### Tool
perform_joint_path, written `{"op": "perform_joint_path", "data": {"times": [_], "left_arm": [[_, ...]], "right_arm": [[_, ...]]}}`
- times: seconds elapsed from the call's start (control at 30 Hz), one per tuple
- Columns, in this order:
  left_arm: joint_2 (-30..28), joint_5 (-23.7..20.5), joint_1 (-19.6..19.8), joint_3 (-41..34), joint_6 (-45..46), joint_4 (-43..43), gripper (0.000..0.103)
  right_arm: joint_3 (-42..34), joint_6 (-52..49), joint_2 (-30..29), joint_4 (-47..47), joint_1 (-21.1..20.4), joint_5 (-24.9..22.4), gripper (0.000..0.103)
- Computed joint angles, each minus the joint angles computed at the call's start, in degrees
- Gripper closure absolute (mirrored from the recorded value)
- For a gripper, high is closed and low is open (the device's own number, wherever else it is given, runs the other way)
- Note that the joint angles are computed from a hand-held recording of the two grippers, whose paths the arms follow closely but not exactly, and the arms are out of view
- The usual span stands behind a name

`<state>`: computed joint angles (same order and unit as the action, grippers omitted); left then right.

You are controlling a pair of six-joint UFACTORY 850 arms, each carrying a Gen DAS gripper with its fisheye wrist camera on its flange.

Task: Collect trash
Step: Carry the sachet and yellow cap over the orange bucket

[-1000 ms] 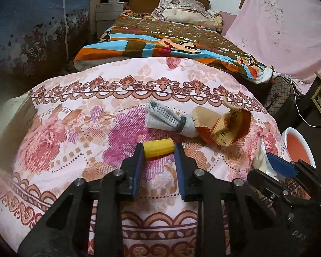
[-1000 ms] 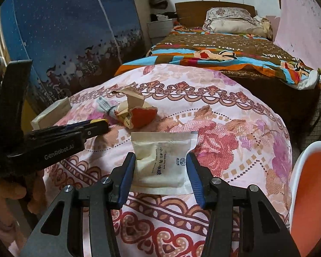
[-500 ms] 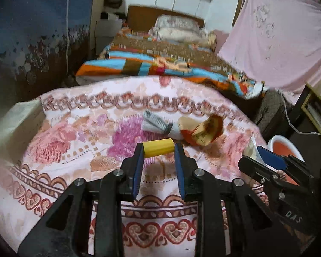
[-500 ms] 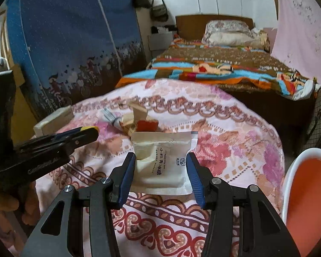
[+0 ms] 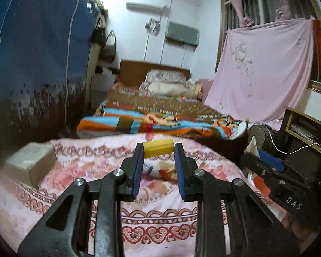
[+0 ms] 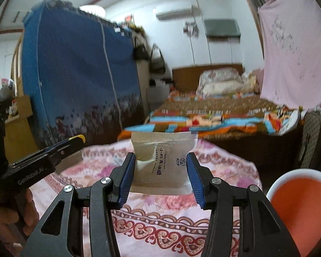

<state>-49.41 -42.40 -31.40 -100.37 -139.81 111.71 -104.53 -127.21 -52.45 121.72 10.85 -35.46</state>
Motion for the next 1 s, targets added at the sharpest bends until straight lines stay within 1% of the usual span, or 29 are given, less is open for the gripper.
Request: {"op": "perform_joint_path", "data": {"times": [0.1, 0.2, 0.43, 0.63, 0.93, 1.0], "left_arm": [[0.1, -2.3, -0.7, 0.4, -0.2, 2.3, 0.09], [-0.1, -4.0, -1.4, 0.3, 0.4, 4.0, 0.09], [-0.7, -4.9, -2.3, -0.8, 1.4, 7.5, 0.09], [-1.8, -4.1, -2.8, -3.0, 2.4, 10.1, 0.09], [-5.2, 0.3, -3.6, -9.1, 5.0, 12.4, 0.09], [-6.5, 2.4, -3.8, -11.5, 6.7, 12.1, 0.09]], "right_arm": [[3.4, -6.1, 1.5, 7.9, -0.7, -4.4, 0.057], [5.4, -8.6, 2.2, 12.5, -1.4, -8.2, 0.056], [8.6, -13.9, 3.8, 19.4, -2.6, -12.8, 0.056], [10.4, -17.7, 4.8, 24.6, -3.6, -13.7, 0.056], [10.9, -18.4, 5.2, 31.0, -5.5, -12.6, 0.055], [10.8, -18.4, 5.2, 32.4, -5.9, -11.8, 0.055]]}}
